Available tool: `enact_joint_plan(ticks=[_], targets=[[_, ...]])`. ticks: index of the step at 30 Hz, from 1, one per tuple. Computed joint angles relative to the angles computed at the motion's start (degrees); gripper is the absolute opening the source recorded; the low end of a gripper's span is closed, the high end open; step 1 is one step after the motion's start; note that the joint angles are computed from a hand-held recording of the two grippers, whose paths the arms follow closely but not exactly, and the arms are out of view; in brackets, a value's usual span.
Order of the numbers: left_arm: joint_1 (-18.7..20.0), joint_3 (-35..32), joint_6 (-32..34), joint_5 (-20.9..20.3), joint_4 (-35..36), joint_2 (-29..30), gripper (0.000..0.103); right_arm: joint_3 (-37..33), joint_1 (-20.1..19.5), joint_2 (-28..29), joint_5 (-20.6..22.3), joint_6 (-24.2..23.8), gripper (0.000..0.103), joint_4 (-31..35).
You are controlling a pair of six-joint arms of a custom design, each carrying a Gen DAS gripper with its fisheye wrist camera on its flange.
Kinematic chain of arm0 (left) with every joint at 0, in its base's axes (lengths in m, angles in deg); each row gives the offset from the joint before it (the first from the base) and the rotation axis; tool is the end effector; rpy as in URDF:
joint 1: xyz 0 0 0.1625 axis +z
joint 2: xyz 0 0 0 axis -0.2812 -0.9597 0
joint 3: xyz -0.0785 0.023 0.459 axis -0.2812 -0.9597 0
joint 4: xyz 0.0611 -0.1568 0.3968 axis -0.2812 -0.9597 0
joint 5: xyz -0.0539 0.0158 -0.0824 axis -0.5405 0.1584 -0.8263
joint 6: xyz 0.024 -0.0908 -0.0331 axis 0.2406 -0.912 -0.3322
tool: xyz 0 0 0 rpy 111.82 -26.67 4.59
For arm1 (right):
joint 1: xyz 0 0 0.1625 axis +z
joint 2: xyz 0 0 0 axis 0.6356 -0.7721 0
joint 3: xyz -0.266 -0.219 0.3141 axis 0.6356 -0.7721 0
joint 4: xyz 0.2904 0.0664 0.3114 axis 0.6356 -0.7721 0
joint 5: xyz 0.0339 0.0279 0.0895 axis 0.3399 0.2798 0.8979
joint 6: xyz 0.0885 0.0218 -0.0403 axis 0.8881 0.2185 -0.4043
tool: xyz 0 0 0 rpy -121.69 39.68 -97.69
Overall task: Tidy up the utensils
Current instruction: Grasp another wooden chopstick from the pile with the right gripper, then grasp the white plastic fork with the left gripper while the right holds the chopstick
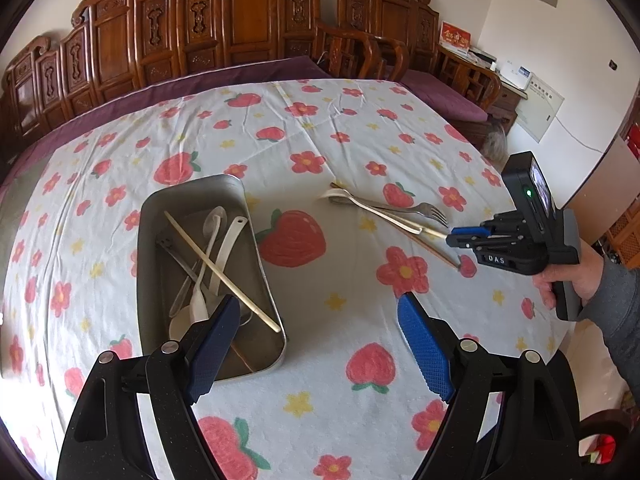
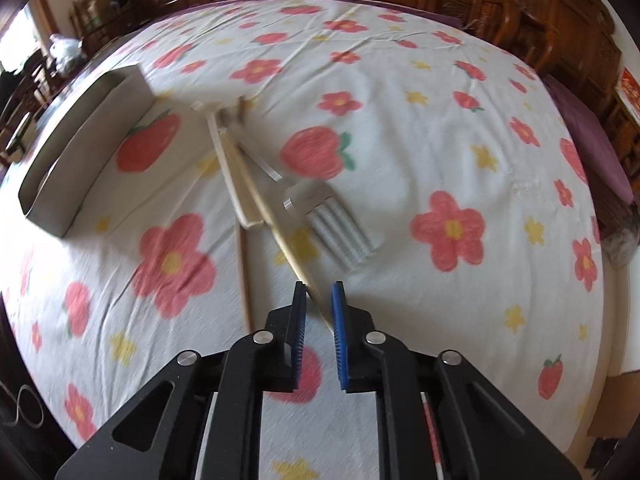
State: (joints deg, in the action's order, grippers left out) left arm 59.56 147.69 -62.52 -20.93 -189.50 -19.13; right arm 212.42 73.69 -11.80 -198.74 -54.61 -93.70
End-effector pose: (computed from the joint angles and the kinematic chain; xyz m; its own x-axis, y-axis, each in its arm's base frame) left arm -0.1690 -0.4160 0.3818 -0.6750 0.5126 -0.5307 0.6664 0.7323 -0.1403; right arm 0.2668 -0.4546 0.0980 -0.7292 -0.1833 0.6593 -0.3799 0.9098 -0.1673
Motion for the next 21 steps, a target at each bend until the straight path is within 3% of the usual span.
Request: enact_joint_plan(ticks=[5, 14, 21], targets=[[-0.5, 0.4, -0.2, -0.1, 0.2, -0.3, 0.078, 1.4, 1.2, -0.7, 1.8, 0.1, 0.006, 1.2], [-1.0, 1.2, -1.4, -0.5, 1.1, -0.1, 0.078, 7.1, 5.5, -1.8, -0.2, 7.6, 0.006, -6.9], [-0.9, 1.8, -2.2, -0.1, -1.6, 3.7, 0.078, 11.0, 7.1, -3.2, -1.5, 12.8, 0.006, -13.4]])
